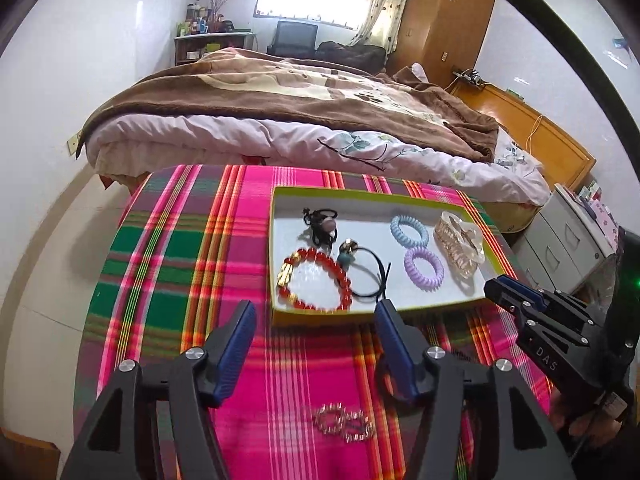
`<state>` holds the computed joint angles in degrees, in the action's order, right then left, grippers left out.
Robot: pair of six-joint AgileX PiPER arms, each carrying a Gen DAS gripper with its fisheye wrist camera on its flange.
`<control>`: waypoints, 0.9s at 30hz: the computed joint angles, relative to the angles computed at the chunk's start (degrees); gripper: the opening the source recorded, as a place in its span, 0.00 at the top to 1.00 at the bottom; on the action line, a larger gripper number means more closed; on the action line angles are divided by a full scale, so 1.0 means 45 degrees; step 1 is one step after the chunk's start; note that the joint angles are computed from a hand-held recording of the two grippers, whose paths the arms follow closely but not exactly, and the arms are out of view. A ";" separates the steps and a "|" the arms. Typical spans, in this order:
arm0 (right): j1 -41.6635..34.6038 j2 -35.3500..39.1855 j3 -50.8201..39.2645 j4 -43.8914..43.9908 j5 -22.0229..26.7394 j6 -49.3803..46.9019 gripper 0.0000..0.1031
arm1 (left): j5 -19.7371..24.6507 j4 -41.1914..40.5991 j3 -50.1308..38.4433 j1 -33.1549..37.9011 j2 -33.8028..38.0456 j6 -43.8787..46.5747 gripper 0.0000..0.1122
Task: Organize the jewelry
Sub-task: 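Move both grippers back toward the remaining jewelry, then grasp the dark bead bracelet with the right gripper while the left grasps the black band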
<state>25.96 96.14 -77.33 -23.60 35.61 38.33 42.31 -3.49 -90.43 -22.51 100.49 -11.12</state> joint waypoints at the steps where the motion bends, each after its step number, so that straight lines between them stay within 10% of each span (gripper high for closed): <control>1: 0.0049 -0.0209 0.0339 -0.0055 -0.0079 0.0121 0.84 | -0.0110 -0.0031 0.0366 0.0016 -0.0238 0.0017 0.42; 8: -0.0089 -0.1277 0.2341 0.0877 -0.0822 0.0085 0.82 | -0.0815 -0.0468 0.2471 0.0185 -0.1364 -0.0183 0.39; 11: -0.0151 -0.1620 0.3143 0.1898 -0.1271 -0.0679 0.51 | -0.1037 -0.0552 0.3247 0.0154 -0.1761 -0.0289 0.39; 24: 0.1194 -0.1146 0.3349 0.0152 -0.0689 0.1072 0.51 | -0.1320 -0.0941 0.4398 0.0245 -0.2227 -0.0104 0.39; 27: 0.1463 -0.1212 0.3427 -0.0236 -0.0528 0.1378 0.64 | -0.1317 -0.0943 0.4489 0.0267 -0.2205 -0.0188 0.39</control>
<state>32.54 90.69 -61.91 -24.66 33.23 44.53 36.38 -7.74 -70.23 -21.31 90.56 -11.96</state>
